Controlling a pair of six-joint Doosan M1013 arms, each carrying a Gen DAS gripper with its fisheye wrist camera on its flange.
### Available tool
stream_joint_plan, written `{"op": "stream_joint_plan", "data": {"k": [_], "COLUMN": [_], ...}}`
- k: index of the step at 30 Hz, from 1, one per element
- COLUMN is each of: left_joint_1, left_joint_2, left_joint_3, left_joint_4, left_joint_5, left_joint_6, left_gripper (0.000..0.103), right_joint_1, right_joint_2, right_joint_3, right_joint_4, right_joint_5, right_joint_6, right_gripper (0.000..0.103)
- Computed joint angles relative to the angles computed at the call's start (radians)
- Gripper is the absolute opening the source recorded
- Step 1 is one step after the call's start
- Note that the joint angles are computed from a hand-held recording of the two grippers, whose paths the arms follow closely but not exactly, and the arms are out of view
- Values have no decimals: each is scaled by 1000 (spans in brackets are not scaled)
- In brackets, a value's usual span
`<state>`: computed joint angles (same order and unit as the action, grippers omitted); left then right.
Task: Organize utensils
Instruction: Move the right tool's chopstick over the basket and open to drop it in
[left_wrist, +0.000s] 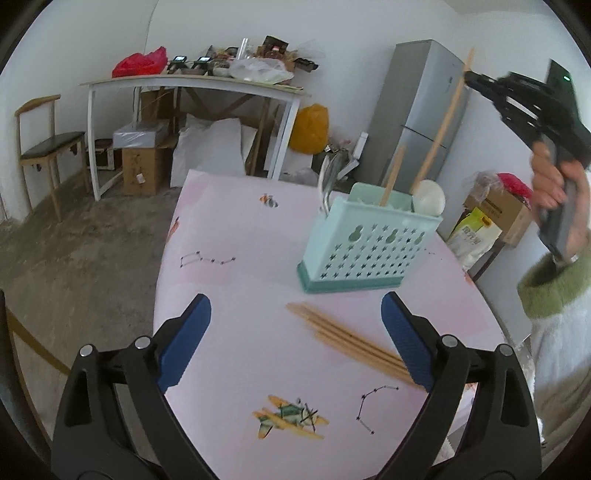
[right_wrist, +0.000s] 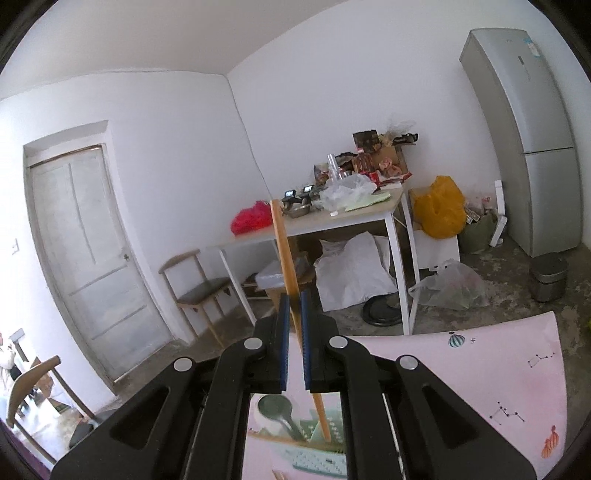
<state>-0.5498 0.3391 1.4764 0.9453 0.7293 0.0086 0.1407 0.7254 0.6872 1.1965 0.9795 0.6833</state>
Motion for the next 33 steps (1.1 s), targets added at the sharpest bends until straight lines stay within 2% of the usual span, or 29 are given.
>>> {"op": "stream_joint_plan", "data": {"k": [4, 8, 11, 14, 15, 18, 19, 20, 28, 33], "left_joint_1": [1, -1, 1, 3, 3, 8, 10, 10, 13, 14], "left_joint_2": [-3, 2, 4, 5, 6, 9, 11, 13, 22, 30], "left_joint_3": [12, 9, 10, 12, 11, 10, 6, 3, -7, -15], "left_joint_4": [-22, -30, -47, -60, -60, -79, -91, -99, -145, -170], "left_joint_5": [1, 7, 2, -3, -5, -10, -9, -5, 3, -2], "left_joint_6": [4, 15, 26, 33, 33, 39, 46, 49, 78, 101], "left_gripper": [90, 91, 91, 91, 91, 91, 91, 91, 91, 91], "right_joint_1": [25, 51, 69, 70, 68, 52, 47, 42, -5, -19], "right_joint_2": [47, 58, 75, 80, 77, 51, 35, 23, -77, -122], "right_joint_3": [-67, -66, -88, -98, -94, -50, -19, 3, 188, 266], "right_joint_4": [-85, -197, -326, -374, -378, -348, -330, -315, -204, -208], "right_joint_5": [-13, -42, -30, -10, -10, -33, -49, -61, -82, -89], "right_joint_6": [88, 125, 177, 214, 220, 205, 187, 175, 52, 5], "right_gripper": [6, 6, 7, 8, 9, 22, 31, 36, 45, 52]}}
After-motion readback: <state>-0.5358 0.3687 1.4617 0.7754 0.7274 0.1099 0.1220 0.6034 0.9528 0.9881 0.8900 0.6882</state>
